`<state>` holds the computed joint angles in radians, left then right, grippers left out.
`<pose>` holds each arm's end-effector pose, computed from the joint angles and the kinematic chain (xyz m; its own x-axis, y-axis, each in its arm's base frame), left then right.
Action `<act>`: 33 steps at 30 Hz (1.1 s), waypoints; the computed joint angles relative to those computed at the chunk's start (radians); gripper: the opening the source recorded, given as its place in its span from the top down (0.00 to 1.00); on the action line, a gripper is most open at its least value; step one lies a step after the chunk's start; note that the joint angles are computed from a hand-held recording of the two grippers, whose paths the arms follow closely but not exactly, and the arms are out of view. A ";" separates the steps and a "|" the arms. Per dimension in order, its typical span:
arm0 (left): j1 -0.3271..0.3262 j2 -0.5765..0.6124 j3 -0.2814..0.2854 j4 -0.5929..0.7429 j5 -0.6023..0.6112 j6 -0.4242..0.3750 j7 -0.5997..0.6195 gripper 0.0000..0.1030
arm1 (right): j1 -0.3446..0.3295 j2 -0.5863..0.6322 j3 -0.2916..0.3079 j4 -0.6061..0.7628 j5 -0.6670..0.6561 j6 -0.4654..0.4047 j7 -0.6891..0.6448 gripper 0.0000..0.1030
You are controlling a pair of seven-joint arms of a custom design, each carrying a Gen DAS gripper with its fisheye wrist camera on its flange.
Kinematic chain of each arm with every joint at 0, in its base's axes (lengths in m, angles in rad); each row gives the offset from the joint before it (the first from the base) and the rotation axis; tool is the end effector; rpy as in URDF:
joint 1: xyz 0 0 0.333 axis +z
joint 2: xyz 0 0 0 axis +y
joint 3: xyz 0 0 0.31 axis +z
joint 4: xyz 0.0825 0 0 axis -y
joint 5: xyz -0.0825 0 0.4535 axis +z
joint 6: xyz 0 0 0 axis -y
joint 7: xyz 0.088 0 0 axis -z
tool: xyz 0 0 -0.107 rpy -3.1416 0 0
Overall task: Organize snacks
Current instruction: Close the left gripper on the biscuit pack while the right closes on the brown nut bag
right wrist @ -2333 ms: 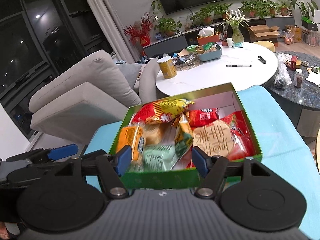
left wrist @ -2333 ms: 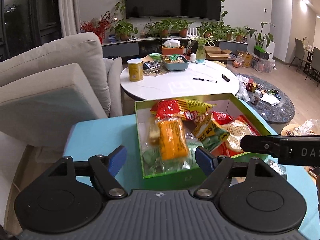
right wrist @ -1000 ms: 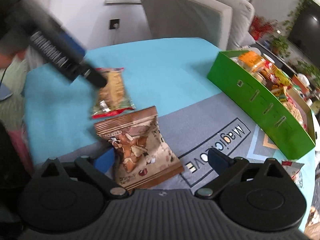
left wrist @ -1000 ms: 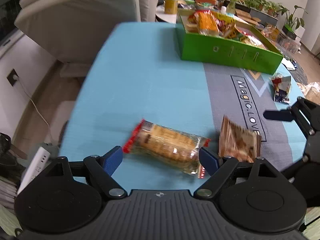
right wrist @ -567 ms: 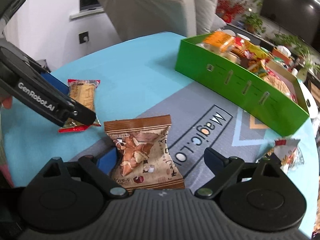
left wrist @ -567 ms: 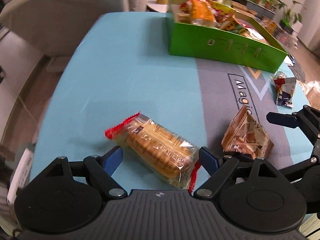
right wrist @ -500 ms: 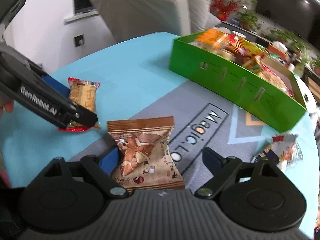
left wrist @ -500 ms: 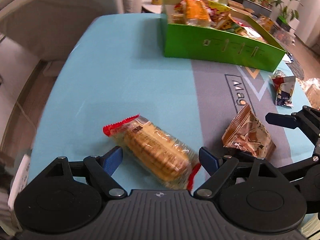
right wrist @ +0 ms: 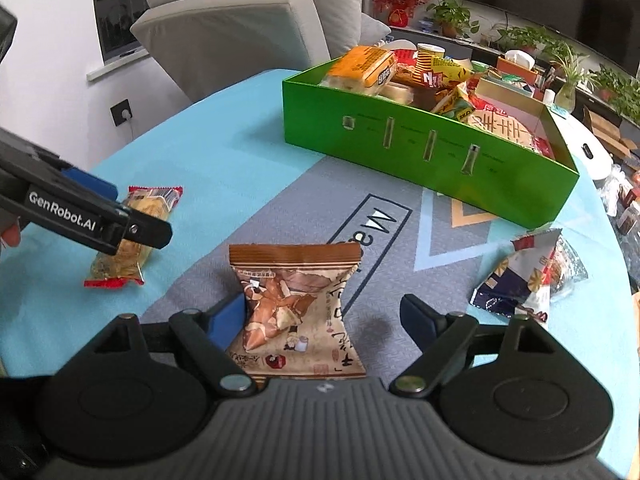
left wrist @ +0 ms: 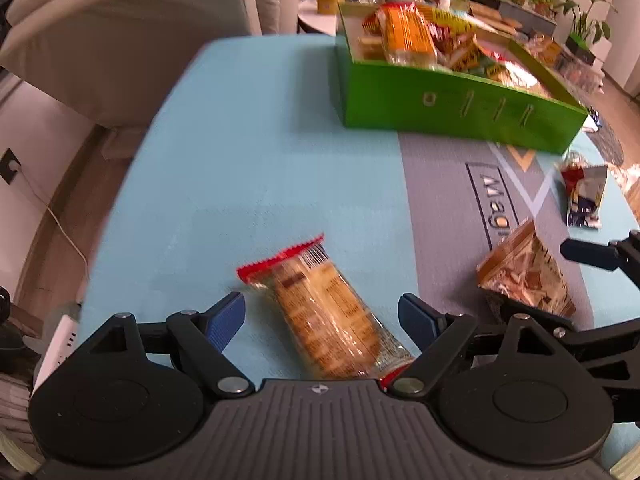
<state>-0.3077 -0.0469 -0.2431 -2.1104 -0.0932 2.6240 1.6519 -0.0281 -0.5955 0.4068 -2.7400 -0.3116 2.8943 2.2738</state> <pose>0.5441 -0.3331 0.4599 -0.5437 -0.8388 0.0277 -0.7184 0.4481 -0.5320 0.4256 0.1775 0.4143 -0.0303 -0.9995 0.0031 -0.7125 0.0194 -0.7014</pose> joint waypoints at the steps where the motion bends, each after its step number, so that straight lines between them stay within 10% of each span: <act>1: 0.000 0.009 -0.002 0.009 0.013 -0.010 -0.017 0.20 | 0.003 0.001 -0.005 0.000 0.001 0.002 -0.004 0.32; 11: -0.010 0.044 -0.024 0.015 0.016 0.067 0.073 0.46 | 0.006 0.012 -0.013 0.004 0.008 0.003 -0.021 0.32; 20: -0.009 0.014 -0.010 -0.023 -0.004 0.067 0.083 0.28 | 0.018 0.012 -0.023 0.004 0.013 -0.009 -0.030 0.32; 25: -0.020 0.004 -0.006 -0.040 -0.099 0.109 0.202 0.66 | 0.033 0.021 -0.038 0.010 0.025 -0.022 -0.032 0.33; 33: -0.044 -0.011 -0.002 -0.030 -0.240 0.138 0.349 0.67 | 0.011 -0.023 -0.029 0.000 0.057 0.025 -0.004 0.33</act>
